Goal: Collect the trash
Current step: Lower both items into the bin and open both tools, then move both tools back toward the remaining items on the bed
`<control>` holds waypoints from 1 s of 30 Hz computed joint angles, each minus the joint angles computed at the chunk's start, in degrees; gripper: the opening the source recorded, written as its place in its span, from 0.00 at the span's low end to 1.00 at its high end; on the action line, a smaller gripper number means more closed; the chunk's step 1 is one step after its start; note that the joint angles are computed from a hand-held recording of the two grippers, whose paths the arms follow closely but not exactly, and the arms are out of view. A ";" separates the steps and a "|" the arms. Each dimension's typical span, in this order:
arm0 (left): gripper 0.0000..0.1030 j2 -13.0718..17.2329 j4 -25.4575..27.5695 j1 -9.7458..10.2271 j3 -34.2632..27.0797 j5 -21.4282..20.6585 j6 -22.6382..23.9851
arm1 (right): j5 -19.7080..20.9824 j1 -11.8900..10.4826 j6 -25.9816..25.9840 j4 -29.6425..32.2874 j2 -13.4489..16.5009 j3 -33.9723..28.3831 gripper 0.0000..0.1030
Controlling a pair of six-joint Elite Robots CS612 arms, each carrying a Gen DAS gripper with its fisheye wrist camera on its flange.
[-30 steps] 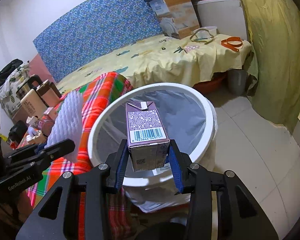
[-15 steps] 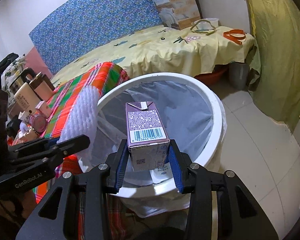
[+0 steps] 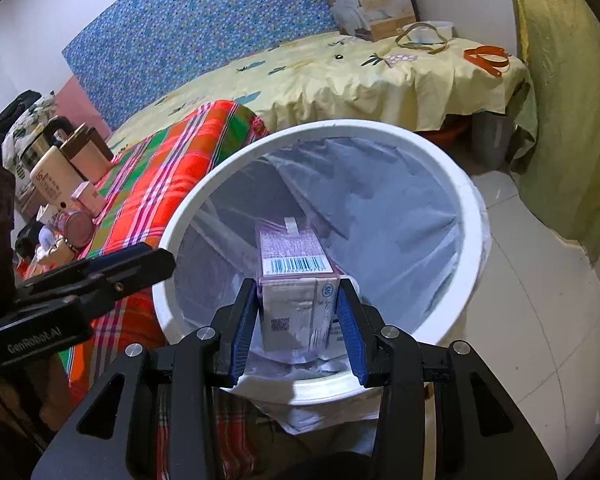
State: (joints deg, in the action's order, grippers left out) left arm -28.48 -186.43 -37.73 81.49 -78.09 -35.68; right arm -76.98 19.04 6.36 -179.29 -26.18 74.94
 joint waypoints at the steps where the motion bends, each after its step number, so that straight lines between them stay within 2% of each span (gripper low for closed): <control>1: 0.48 -0.10 -0.15 0.01 0.19 0.17 -0.20 | -0.06 0.06 -0.13 -0.13 -0.02 0.07 0.42; 4: 0.48 -0.49 -0.84 -0.05 1.08 0.92 -0.65 | 0.18 0.13 -0.21 -0.70 -0.28 0.53 0.46; 13: 0.48 -2.06 -3.60 -0.63 4.46 2.31 -0.76 | -1.16 0.48 0.75 -3.89 -1.36 2.34 0.46; 30: 0.48 -6.10 -9.22 -2.73 13.44 10.63 -3.86 | 0.74 2.11 -1.43 -8.89 -3.13 5.38 0.46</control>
